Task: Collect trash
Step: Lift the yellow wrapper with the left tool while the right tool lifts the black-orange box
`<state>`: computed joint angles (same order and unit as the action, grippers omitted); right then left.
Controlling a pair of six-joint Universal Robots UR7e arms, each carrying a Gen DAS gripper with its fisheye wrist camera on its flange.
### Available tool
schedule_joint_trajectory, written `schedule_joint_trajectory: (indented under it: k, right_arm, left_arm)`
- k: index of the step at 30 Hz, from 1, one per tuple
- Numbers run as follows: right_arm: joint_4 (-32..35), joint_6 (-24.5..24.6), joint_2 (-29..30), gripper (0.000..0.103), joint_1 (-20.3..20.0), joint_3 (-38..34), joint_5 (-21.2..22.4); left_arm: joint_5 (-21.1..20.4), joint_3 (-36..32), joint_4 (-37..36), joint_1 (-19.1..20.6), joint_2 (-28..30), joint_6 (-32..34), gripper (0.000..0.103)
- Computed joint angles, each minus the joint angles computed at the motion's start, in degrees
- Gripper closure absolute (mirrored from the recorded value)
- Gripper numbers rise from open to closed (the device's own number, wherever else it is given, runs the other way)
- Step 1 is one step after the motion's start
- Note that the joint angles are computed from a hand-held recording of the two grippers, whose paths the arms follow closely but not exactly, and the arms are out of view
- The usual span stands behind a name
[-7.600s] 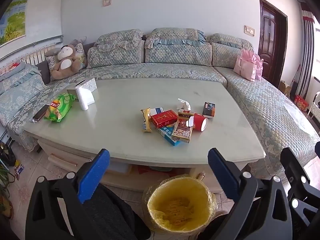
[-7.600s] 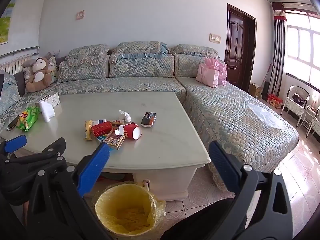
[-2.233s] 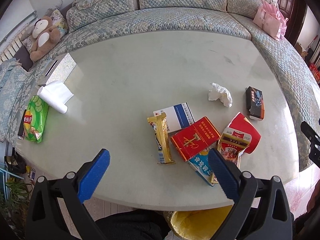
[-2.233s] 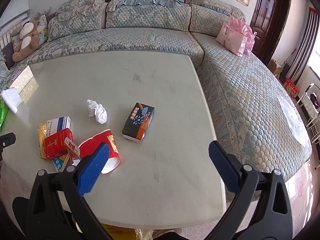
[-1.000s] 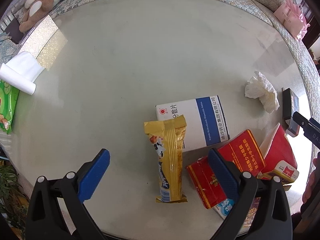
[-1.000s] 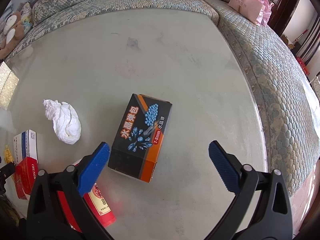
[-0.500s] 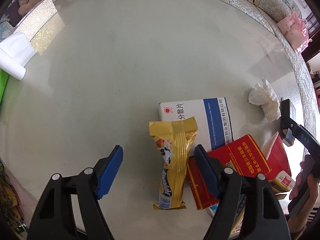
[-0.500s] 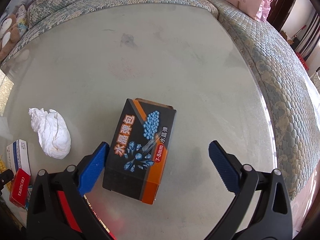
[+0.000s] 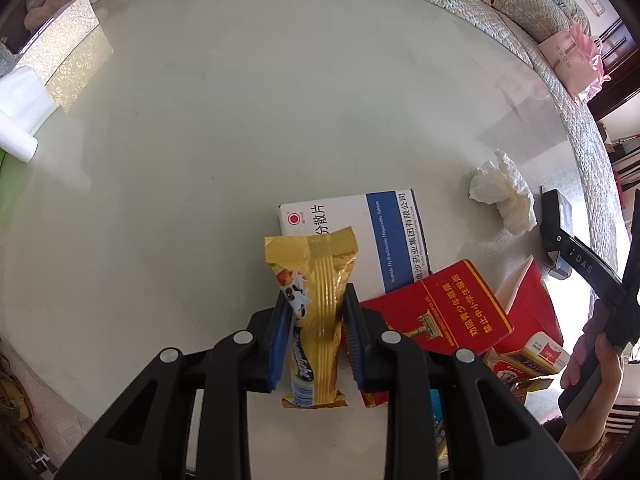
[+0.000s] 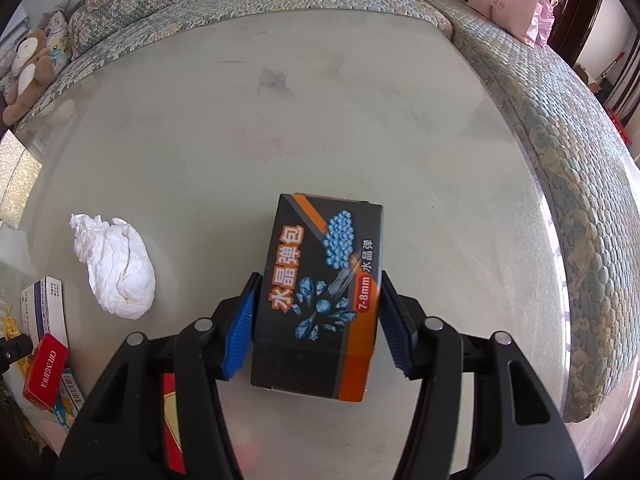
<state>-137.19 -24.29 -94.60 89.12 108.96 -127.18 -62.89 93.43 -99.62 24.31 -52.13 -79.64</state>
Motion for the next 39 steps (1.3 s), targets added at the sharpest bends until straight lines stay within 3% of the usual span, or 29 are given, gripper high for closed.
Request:
schedule_joint_trajectory:
  k: [2,16,27,39]
  right_arm:
    - [1.02,0.57,-0.54,0.048,-0.27,-0.21,1.13]
    - [-0.61,-3.01,-3.67,0.049,2.69,0.74,0.48]
    - [6.34,-4.48,-12.03,0.049,12.18,1.44,-0.37]
    - [19.97,-1.76,-24.05,0.049,22.55,4.79,-2.31]
  left_arm:
    - [-0.15,0.07,0.20,-0.12,-0.25,-0.43,0.086]
    - [2.80,-1.31,5.32,-2.32,-1.83,-1.88,0.087]
    - [5.82,-7.79,13.38,-8.98,-1.16,-1.94,0.087]
    - [2.12,-9.08,13.12,-17.21,-0.31,0.07,0.087]
